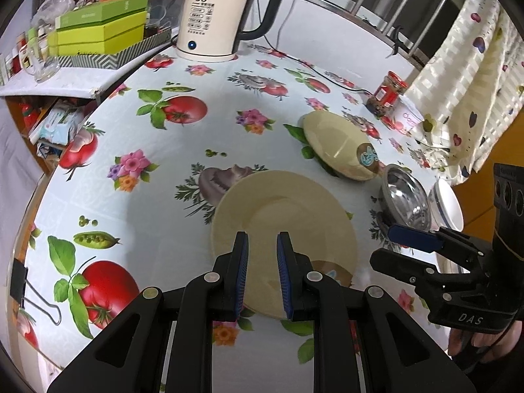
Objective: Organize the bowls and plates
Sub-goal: 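Lower the plate onto the other plate and open the left tool, then move the left tool to the rim of the logo beige plate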
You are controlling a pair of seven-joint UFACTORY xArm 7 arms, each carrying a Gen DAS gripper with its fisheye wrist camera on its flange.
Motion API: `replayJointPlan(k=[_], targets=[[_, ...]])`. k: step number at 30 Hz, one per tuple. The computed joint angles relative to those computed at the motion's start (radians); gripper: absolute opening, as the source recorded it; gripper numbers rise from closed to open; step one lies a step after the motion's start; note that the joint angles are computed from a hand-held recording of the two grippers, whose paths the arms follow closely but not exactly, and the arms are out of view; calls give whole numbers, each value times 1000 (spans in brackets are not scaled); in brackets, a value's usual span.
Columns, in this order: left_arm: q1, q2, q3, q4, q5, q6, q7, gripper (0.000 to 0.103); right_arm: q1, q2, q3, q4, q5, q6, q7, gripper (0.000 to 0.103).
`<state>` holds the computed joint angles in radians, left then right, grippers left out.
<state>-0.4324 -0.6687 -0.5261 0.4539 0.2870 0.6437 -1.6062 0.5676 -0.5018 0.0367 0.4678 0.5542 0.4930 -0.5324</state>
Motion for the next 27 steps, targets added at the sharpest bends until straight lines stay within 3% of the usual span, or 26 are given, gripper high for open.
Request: replayJointPlan(k=[27], targets=[[44,115,26,89,65,-63,74,18,-42,-8,-22,49,-5,45,7,54]])
